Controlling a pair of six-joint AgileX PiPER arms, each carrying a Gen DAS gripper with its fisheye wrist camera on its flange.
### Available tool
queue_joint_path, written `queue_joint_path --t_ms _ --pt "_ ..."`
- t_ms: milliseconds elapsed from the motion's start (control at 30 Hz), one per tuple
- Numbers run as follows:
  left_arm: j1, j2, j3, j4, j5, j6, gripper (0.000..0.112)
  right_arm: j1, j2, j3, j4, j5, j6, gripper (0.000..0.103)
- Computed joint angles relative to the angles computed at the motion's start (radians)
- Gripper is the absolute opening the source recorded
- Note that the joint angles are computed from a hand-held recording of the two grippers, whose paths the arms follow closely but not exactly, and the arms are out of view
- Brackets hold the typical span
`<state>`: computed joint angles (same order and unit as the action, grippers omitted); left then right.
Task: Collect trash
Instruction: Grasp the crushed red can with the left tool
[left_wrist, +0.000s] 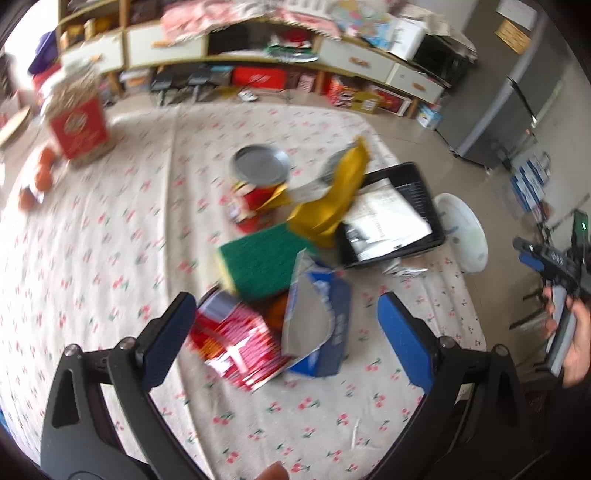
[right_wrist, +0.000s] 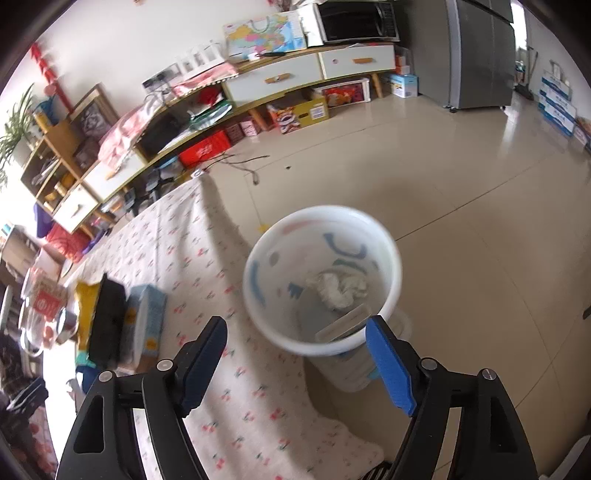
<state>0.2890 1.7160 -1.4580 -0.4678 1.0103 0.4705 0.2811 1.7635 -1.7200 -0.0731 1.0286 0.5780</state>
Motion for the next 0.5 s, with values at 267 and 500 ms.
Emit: queue_joint_path --t_ms 267,500 --pt "0.074 0.044 0.036 -0.015 0.009 -0.043 0.098 0.104 -0.007 0.007 -0.001 0.012 0.003 0.083" --pt "0.071 0.092 0.044 -0.023 -0.034 -0.146 0.096 0.174 0.061 -0.063 -0.033 0.055 -0.012 0.083"
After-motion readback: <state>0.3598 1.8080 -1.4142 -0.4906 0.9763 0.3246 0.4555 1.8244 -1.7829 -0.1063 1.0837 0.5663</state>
